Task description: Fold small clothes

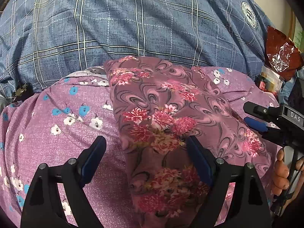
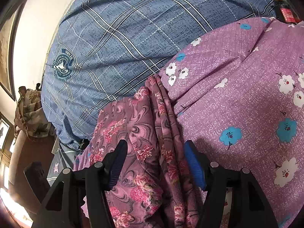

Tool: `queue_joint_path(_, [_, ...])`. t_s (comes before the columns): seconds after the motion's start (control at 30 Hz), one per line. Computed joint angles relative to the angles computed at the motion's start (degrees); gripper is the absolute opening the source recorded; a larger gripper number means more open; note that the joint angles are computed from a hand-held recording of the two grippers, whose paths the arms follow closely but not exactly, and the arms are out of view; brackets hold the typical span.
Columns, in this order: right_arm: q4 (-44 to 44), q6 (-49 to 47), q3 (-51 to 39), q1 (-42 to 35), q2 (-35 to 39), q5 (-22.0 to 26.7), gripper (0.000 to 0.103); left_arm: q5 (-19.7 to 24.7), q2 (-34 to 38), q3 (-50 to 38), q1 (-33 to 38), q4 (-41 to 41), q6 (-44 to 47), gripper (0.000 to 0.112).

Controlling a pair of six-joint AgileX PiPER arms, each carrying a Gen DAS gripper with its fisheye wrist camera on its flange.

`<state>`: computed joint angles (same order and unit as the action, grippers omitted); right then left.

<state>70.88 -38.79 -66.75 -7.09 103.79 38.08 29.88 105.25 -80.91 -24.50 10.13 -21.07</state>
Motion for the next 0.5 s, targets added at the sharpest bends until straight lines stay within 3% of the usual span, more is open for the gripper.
queue_joint_path(0.5, [-2.45,1.91,-0.12,0.38,-0.14,-0.67,0.066,0.14,0.15,0.09,-0.43,1.19,-0.82,0.087])
